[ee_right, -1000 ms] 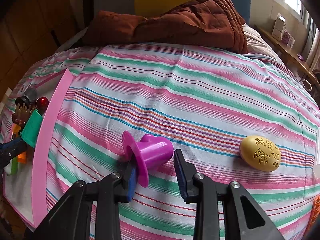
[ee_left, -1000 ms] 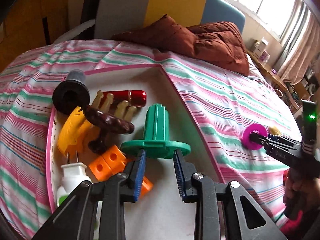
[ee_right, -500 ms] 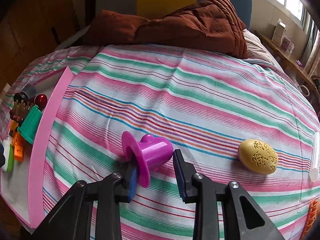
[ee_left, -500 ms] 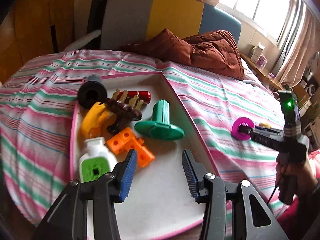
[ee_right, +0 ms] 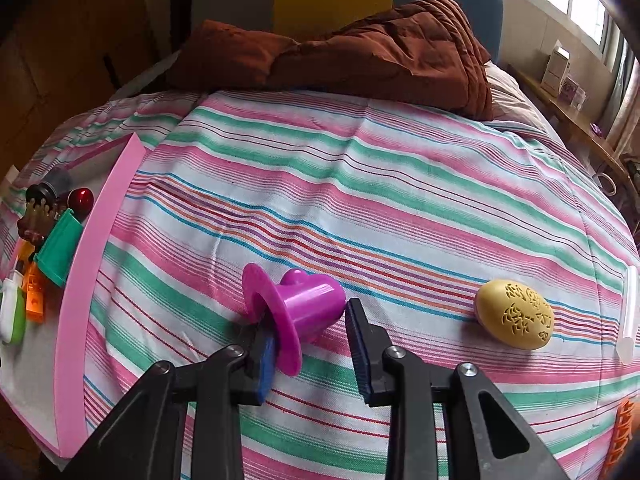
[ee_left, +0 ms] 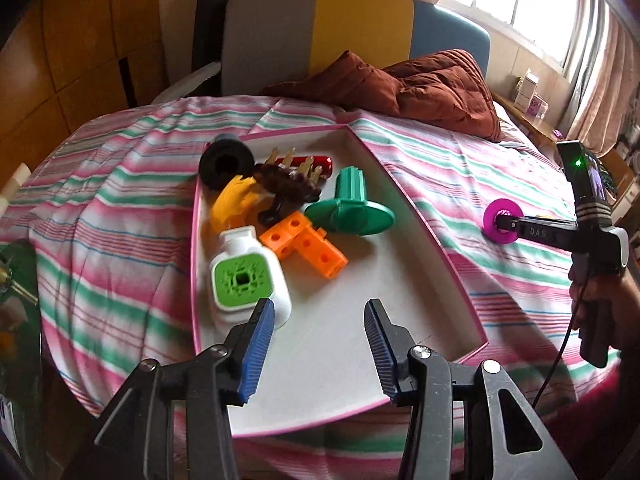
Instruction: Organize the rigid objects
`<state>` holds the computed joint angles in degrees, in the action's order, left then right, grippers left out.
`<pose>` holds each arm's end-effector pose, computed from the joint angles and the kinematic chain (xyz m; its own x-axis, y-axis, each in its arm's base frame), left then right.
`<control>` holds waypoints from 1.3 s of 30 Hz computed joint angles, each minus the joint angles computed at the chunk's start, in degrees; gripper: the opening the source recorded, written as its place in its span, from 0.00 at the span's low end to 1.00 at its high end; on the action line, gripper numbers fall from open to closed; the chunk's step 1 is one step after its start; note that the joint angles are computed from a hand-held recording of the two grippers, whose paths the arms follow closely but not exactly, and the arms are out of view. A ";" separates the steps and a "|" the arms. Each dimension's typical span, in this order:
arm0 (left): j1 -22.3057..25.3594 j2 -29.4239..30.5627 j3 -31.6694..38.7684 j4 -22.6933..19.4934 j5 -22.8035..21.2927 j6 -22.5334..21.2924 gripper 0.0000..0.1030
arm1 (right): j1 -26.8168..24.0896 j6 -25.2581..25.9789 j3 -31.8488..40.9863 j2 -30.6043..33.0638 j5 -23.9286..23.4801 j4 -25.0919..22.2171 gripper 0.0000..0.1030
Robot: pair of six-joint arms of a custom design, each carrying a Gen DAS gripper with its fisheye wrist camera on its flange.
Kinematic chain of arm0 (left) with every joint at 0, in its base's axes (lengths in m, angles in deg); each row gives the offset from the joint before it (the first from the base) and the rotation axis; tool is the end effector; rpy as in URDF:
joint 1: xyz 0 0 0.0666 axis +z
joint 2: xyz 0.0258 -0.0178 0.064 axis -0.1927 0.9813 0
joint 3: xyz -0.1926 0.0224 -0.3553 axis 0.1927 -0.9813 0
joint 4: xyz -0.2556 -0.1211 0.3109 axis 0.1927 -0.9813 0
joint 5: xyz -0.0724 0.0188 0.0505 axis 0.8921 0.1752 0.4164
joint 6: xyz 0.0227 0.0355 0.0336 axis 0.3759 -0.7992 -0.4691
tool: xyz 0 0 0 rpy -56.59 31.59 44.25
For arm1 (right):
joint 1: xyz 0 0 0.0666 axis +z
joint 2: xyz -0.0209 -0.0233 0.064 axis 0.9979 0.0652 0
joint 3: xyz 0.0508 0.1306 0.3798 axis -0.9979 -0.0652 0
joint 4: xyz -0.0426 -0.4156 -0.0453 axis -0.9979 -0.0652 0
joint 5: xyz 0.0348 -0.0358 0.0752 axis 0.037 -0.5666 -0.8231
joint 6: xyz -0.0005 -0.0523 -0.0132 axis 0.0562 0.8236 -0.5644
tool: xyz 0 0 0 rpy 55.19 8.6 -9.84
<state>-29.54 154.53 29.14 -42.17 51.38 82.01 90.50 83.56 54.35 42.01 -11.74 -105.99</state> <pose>0.4887 -0.1585 0.4869 -0.7938 -0.0497 -0.6061 -0.0005 0.9967 -0.0810 0.6480 0.0510 0.4476 -0.8286 -0.2060 -0.5206 -0.2448 0.9696 0.0060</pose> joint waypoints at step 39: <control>2.91 -4.48 -4.69 0.05 0.02 2.94 0.46 | 2.38 1.23 -2.98 -4.68 -9.00 -3.60 0.13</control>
<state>-26.63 150.05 24.45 -42.12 51.40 84.95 92.88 84.79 51.37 37.33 -20.73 -109.58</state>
